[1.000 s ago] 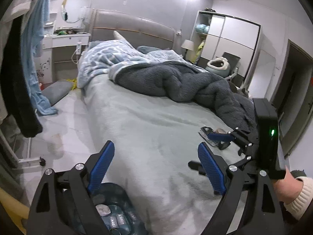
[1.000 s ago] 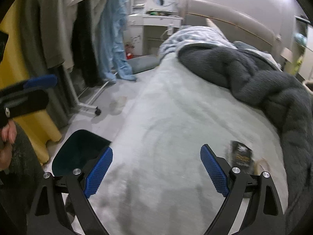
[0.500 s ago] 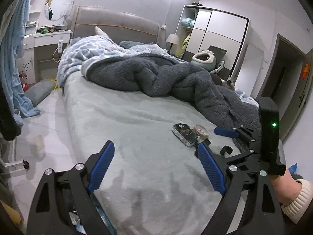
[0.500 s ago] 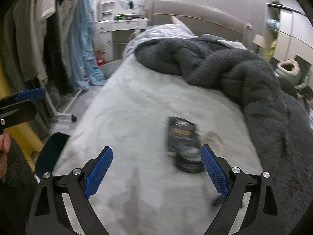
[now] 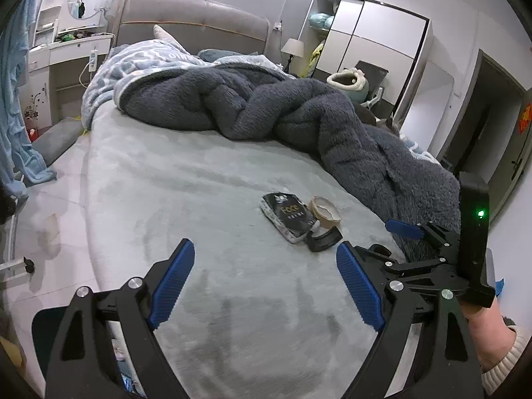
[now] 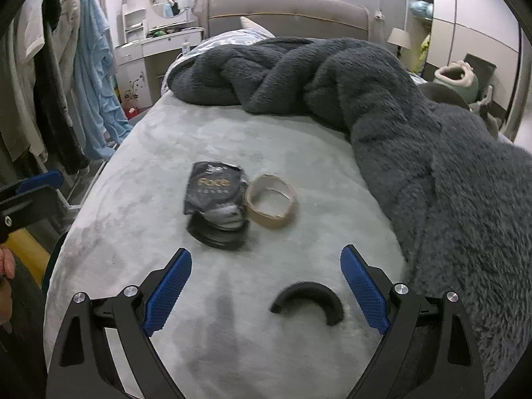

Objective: Collect trash
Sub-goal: 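Move the right gripper back over the bed toward the black C-shaped piece, then close the right gripper on the black C-shaped rubber piece, then lift the black piece with the right gripper and carry it over the bin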

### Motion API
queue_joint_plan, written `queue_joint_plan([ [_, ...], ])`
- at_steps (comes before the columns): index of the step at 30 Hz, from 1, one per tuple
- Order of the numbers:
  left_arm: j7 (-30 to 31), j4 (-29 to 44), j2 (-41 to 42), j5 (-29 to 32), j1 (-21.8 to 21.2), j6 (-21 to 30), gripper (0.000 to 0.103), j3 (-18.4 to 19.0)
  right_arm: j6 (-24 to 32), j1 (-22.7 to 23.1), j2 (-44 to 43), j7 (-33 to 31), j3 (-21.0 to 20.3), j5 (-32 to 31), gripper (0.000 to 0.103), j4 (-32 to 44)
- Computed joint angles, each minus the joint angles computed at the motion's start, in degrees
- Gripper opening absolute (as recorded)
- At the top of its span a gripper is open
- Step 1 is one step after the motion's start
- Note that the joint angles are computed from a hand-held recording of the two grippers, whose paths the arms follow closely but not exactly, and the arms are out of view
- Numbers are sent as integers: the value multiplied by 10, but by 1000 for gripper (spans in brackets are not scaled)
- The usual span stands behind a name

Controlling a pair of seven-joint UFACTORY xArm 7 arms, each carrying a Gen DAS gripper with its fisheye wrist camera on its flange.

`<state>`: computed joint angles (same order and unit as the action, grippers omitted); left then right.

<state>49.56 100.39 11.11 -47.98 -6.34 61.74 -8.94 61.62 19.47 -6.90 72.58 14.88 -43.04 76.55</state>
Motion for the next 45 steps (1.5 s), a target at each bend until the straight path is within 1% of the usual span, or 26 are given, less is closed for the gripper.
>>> queue_joint_plan([
  [4, -8, -15, -5, 16, -17, -17, 89, -6, -18, -9, -25, -3, -4, 11, 92, -36],
  [8, -12, -29, -9, 26, -31, -28, 89, -11, -16, -13, -27, -19, 4, 7, 92, -42],
  [12, -12, -38, -10, 33, -44, -37, 89, -15, -58, -25, -57, -3, -5, 35, 92, -84],
  [15, -15, -40, -8, 39, -51, -38, 89, -17, -80, -39, -74, 8, 0, 45, 92, -102],
  [18, -21, -42, -4, 44, -57, -44, 89, -19, -73, -47, -69, 5, 10, 48, 89, -98],
  [20, -25, -41, -2, 46, -59, -43, 89, -19, -76, -51, -67, 15, 10, 54, 78, -103],
  [22, -24, -40, 1, 47, -60, -41, 88, -21, -88, -54, -72, 24, 4, 68, 73, -116],
  [24, -21, -44, -1, 51, -62, -45, 88, -22, -103, -58, -74, 30, 3, 76, 73, -126],
  [25, -22, -43, 0, 53, -63, -45, 88, -22, -105, -60, -73, 31, 4, 74, 71, -126],
  [26, -23, -44, 0, 54, -64, -46, 88, -22, -105, -61, -69, 30, 6, 74, 64, -122],
  [27, -24, -46, -1, 56, -65, -48, 88, -22, -104, -61, -67, 29, 7, 75, 62, -120],
  [28, -26, -46, 0, 58, -66, -49, 87, -22, -103, -61, -67, 29, 7, 75, 56, -120],
  [29, -28, -46, 1, 59, -67, -50, 87, -23, -105, -62, -69, 30, 6, 76, 48, -122],
  [33, -30, -44, 5, 57, -69, -55, 86, -26, -107, -60, -84, 10, 5, 89, 44, -124],
  [39, -51, -29, 20, 59, -74, -45, 81, -31, -133, -62, -119, -25, 7, 119, 44, -141],
  [43, -75, -8, 36, 57, -76, -28, 75, -36, -128, -62, -131, -67, 16, 141, 44, -150],
  [45, -83, -3, 40, 63, -81, -27, 74, -39, -120, -61, -132, -84, 24, 145, 44, -150],
])
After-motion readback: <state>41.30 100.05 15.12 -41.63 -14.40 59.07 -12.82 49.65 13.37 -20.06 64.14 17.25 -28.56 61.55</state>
